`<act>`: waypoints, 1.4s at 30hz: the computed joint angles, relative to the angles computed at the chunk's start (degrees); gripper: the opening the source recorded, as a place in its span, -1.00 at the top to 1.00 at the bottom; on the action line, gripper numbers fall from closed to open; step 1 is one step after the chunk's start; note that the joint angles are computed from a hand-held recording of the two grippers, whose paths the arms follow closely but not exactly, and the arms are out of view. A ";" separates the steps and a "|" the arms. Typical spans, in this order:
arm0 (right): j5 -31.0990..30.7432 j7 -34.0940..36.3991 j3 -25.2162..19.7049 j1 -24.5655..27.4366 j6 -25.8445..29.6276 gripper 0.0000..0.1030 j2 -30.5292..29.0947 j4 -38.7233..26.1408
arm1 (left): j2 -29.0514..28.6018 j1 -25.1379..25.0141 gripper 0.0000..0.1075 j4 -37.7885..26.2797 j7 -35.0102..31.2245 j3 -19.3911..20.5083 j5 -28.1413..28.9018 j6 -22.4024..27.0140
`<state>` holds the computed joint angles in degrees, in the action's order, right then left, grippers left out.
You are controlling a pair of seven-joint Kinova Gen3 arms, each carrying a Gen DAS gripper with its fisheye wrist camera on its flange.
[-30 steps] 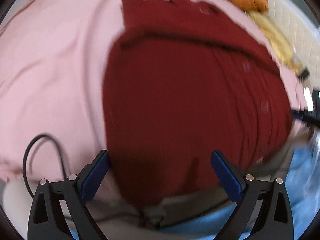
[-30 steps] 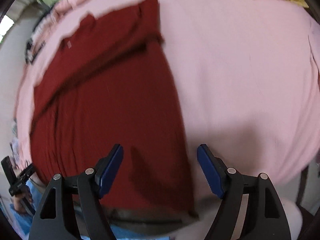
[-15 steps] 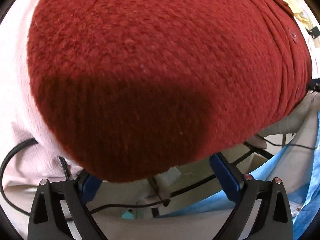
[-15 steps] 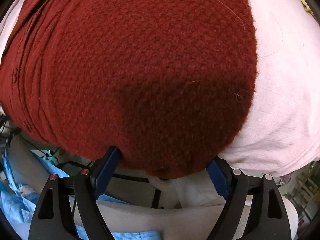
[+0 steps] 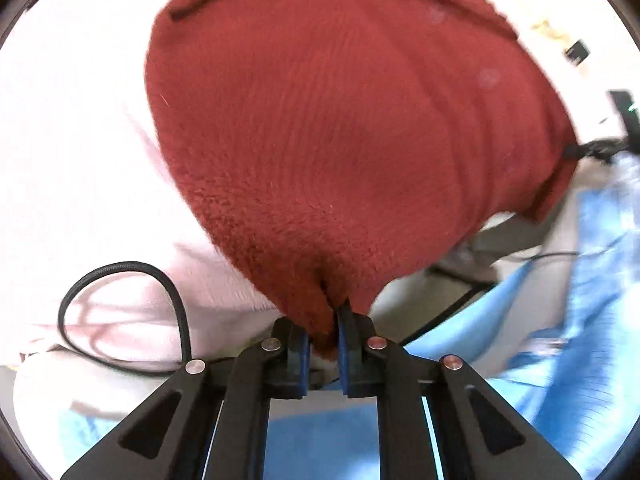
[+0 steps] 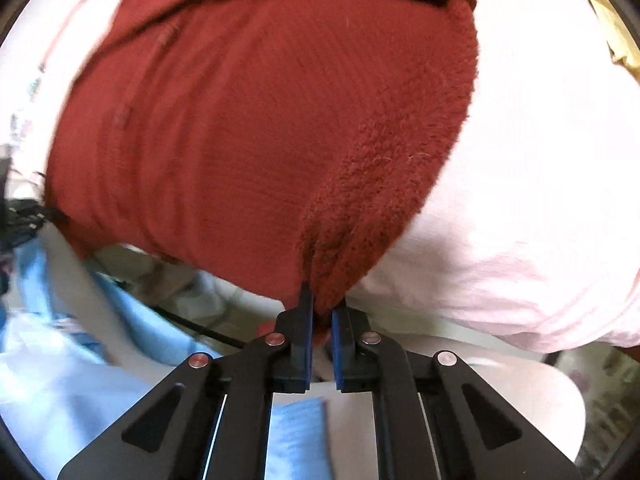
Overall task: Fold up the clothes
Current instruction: 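Lift the hem with both tools and fold it toward the collar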
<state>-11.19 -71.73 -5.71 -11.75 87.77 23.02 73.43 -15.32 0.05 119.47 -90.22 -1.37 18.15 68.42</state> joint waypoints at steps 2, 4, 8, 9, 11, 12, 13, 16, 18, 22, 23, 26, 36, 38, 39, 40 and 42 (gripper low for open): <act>-4.66 1.69 -0.72 3.58 0.92 0.86 0.34 -0.66 | -1.54 -0.68 0.78 -0.38 -3.11 -3.60 3.13 0.74; -9.32 2.91 -0.69 6.38 1.82 0.86 1.03 -1.21 | -2.75 -1.94 0.78 -0.81 -6.94 -7.57 7.06 1.77; -18.64 2.83 -6.32 16.30 1.83 0.86 2.49 -0.84 | -4.83 -5.03 0.78 -0.29 -13.02 -14.28 14.97 3.32; -20.97 2.98 -7.61 18.59 1.60 0.86 2.87 -0.65 | -5.29 -5.83 0.78 0.26 -14.48 -15.87 17.30 3.58; -25.63 3.24 -8.90 21.95 1.44 0.86 3.67 -0.47 | -5.99 -7.33 0.78 1.25 -16.33 -17.64 21.03 3.90; -27.96 3.35 -9.51 23.53 1.33 0.86 4.09 -0.33 | -6.21 -8.13 0.78 1.56 -16.66 -17.57 22.20 3.91; -30.29 3.53 -10.85 25.42 0.38 0.86 4.37 0.80 | -6.31 -8.60 0.78 1.81 -17.10 -18.04 23.41 3.98; -37.28 3.90 -16.40 31.95 -2.63 0.85 6.32 4.03 | -6.33 -10.37 0.75 -0.18 -16.02 -16.61 22.21 6.05; -40.33 4.91 -16.27 32.63 -4.45 0.85 6.33 6.63 | -7.08 -10.33 0.72 -0.58 -13.78 -15.17 20.86 7.64; -46.93 6.44 -6.65 26.89 -4.00 0.85 6.06 8.65 | -7.15 -9.67 0.70 -0.56 -10.72 -11.61 15.95 10.91; -48.79 7.21 -4.23 25.55 -3.38 0.85 5.94 8.95 | -7.00 -9.20 0.69 -0.66 -9.35 -9.93 14.57 11.49; -51.83 8.04 -2.90 25.41 -3.26 0.85 5.90 9.30 | -6.13 -7.18 0.53 0.07 -6.74 -6.71 12.30 12.92; -51.73 6.19 -2.71 25.34 -3.96 0.85 6.22 8.44 | -3.54 -5.18 0.61 5.48 -2.79 -4.07 11.62 6.88; -51.34 6.08 -2.59 25.67 -3.73 0.85 6.14 8.44 | -1.96 -5.87 0.08 4.77 1.66 -0.06 7.73 7.52; -51.34 6.12 -2.57 25.86 -3.69 0.85 6.07 8.59 | -1.06 -4.63 0.05 4.53 3.85 0.71 6.05 7.60; -51.32 6.24 -2.54 26.04 -3.62 0.85 6.09 8.73 | -0.18 -3.34 0.01 3.91 5.10 2.05 5.01 7.40; -51.25 6.35 -2.43 26.26 -3.64 0.85 6.13 9.00 | 2.10 -0.77 -0.24 2.53 7.84 4.85 2.99 6.68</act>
